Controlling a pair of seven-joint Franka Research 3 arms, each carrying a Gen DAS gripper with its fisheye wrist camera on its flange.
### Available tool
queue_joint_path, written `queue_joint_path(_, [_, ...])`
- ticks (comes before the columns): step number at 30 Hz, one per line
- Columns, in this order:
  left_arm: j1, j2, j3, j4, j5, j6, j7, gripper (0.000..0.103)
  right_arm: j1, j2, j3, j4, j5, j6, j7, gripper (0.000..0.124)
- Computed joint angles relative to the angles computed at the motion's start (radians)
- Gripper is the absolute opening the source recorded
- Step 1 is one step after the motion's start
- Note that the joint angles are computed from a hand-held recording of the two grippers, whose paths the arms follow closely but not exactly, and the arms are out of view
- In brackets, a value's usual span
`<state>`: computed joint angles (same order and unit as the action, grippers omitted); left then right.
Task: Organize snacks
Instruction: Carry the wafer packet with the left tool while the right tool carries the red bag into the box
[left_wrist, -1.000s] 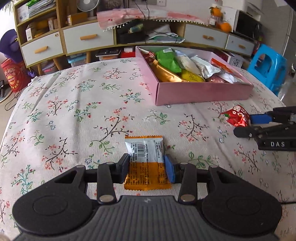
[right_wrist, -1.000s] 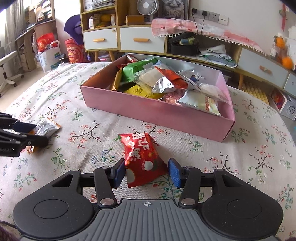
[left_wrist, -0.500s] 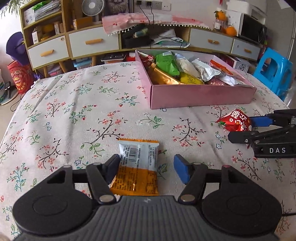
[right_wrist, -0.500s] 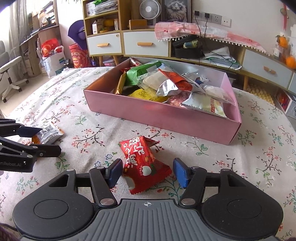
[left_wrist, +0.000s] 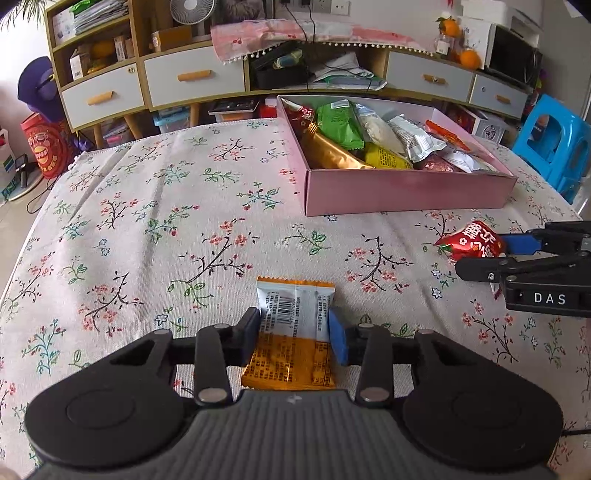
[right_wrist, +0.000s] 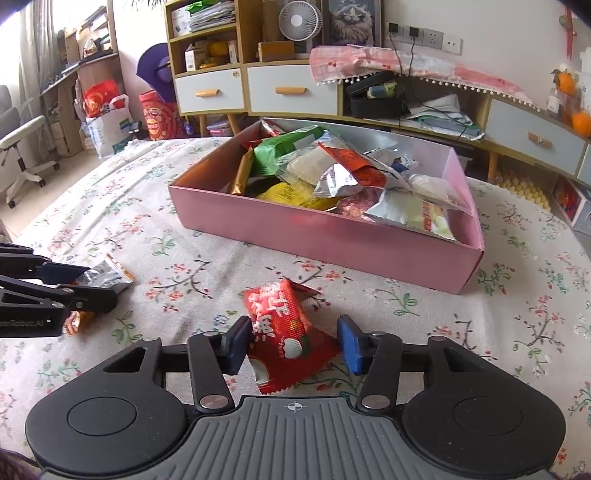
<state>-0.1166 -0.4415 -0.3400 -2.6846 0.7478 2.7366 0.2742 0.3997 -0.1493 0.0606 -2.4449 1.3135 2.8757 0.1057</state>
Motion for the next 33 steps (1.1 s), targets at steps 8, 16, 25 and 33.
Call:
queue_joint_path(8, [0.009, -0.003, 0.007, 0.014, -0.027, 0.036, -0.021, 0.036, 0.001, -0.021, -0.004, 0.005, -0.001, -0.036, 0.023, 0.047])
queue_joint_path(16, [0.058, 0.012, -0.027, 0.070, 0.025, 0.070, -0.096, 0.036, -0.004, -0.027, -0.011, 0.039, -0.009, -0.075, 0.108, 0.047])
queue_joint_path(25, [0.095, 0.060, -0.054, 0.151, 0.141, 0.063, -0.222, 0.036, -0.018, -0.035, -0.021, 0.076, 0.028, -0.105, 0.134, 0.047])
queue_joint_path(33, [0.060, 0.118, -0.019, 0.209, 0.199, 0.019, -0.265, 0.036, -0.058, -0.007, -0.038, 0.142, -0.022, -0.161, 0.264, 0.047])
